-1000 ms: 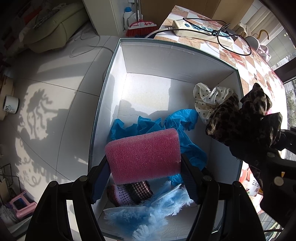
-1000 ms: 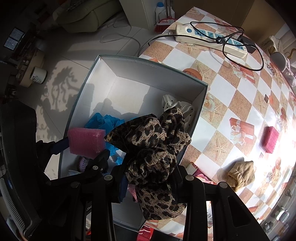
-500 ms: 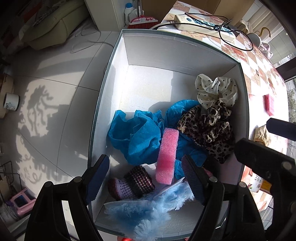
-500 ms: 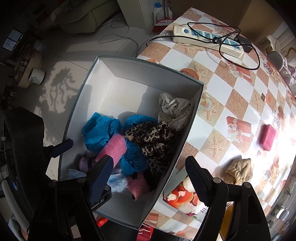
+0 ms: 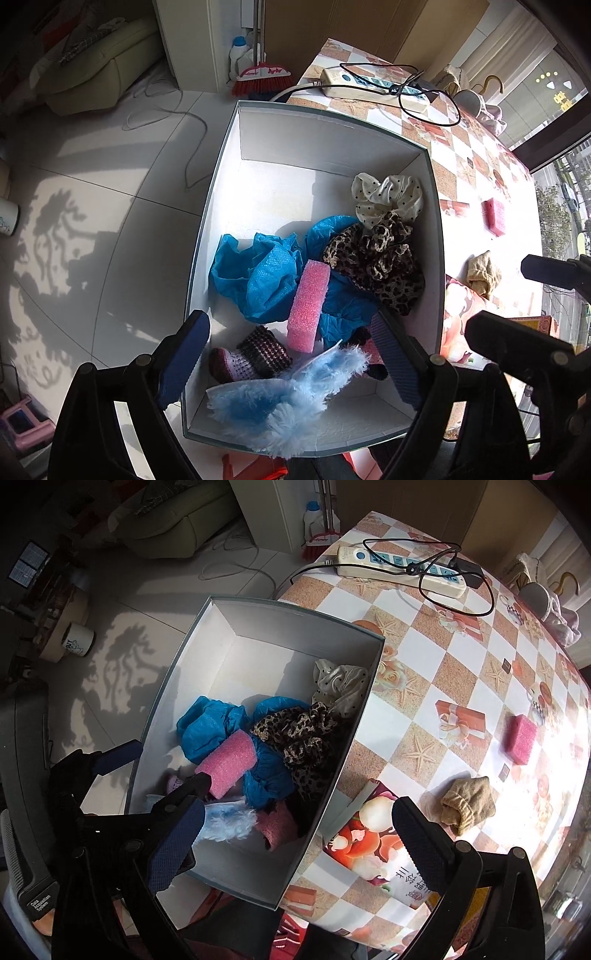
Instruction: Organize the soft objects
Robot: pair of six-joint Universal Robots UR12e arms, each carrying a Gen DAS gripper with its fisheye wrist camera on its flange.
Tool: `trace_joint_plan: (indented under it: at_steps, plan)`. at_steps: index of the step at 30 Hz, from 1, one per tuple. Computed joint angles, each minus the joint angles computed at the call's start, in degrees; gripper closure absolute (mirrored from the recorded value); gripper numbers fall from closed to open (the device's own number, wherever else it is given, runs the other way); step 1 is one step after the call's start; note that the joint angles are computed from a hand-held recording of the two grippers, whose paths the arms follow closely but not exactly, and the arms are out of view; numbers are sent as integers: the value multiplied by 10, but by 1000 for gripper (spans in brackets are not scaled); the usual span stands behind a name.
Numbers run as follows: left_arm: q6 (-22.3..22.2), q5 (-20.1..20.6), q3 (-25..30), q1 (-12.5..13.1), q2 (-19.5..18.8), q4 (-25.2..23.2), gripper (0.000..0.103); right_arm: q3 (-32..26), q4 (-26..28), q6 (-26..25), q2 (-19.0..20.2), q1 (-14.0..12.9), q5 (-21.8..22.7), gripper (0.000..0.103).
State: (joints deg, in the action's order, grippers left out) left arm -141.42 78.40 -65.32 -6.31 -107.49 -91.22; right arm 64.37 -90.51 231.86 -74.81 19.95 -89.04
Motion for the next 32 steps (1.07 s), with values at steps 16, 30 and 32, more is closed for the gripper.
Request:
trace_joint_plan:
  at_steps: [16, 30, 32]
  plan:
    - [-8, 13, 11, 8, -5, -13, 11, -11, 5, 19, 7, 9, -9, 1]
    - [-7, -5, 6, 11, 0, -6, 7, -10, 5, 22, 6, 9, -9, 1]
    - [3, -20, 2, 13, 4, 1, 7, -5, 0, 27, 3, 9, -10, 1]
